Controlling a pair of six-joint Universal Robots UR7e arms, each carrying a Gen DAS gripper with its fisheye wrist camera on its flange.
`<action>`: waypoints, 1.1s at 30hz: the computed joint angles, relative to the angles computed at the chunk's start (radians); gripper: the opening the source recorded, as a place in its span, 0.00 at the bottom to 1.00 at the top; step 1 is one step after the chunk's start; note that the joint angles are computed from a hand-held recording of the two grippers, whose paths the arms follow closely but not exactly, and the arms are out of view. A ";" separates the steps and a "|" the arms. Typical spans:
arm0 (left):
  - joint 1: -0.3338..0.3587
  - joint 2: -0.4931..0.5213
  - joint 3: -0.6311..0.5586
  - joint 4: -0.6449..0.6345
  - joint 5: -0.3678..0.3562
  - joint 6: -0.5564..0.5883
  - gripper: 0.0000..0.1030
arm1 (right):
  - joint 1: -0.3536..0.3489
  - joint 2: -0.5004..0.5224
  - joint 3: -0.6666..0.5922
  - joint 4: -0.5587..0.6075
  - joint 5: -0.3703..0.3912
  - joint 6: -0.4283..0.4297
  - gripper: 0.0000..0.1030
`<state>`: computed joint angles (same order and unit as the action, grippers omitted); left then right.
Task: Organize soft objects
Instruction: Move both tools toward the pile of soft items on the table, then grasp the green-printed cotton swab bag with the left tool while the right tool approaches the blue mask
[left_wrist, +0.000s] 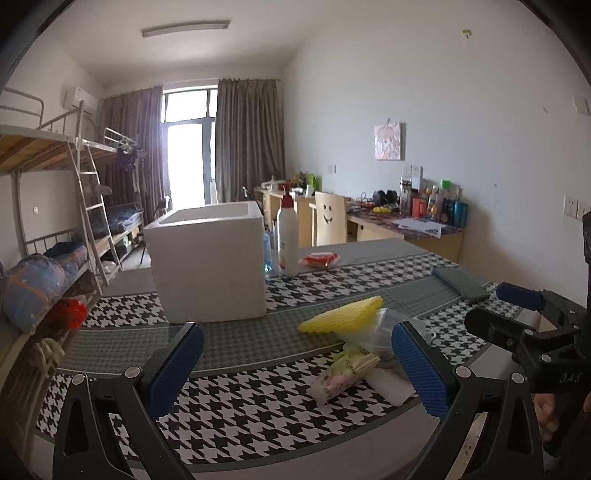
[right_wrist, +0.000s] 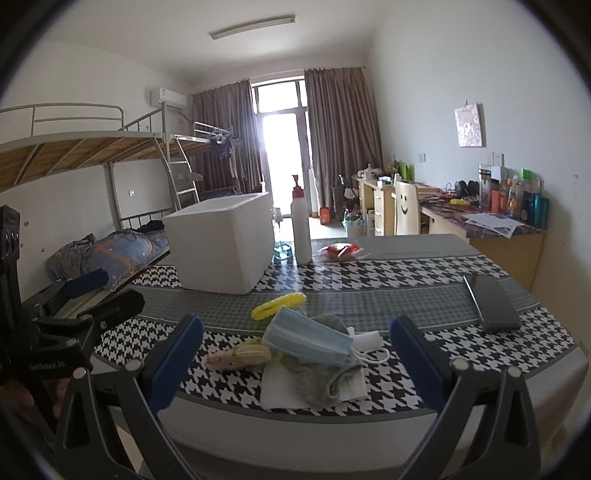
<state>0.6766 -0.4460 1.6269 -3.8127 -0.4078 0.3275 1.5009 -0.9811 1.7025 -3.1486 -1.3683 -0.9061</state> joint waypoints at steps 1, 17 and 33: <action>0.004 -0.001 0.000 0.013 -0.002 -0.009 0.99 | 0.001 0.004 -0.006 0.007 -0.005 0.001 0.99; 0.062 -0.017 -0.009 0.259 -0.039 -0.149 0.99 | 0.001 0.061 -0.076 0.072 -0.078 0.021 0.99; 0.105 -0.030 -0.030 0.468 -0.116 -0.246 0.99 | 0.005 0.099 -0.129 0.116 -0.131 0.041 0.99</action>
<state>0.7816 -0.4757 1.5969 -3.3446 -0.5234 0.0816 1.5056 -0.8819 1.5736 -3.0329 -1.4994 -0.8652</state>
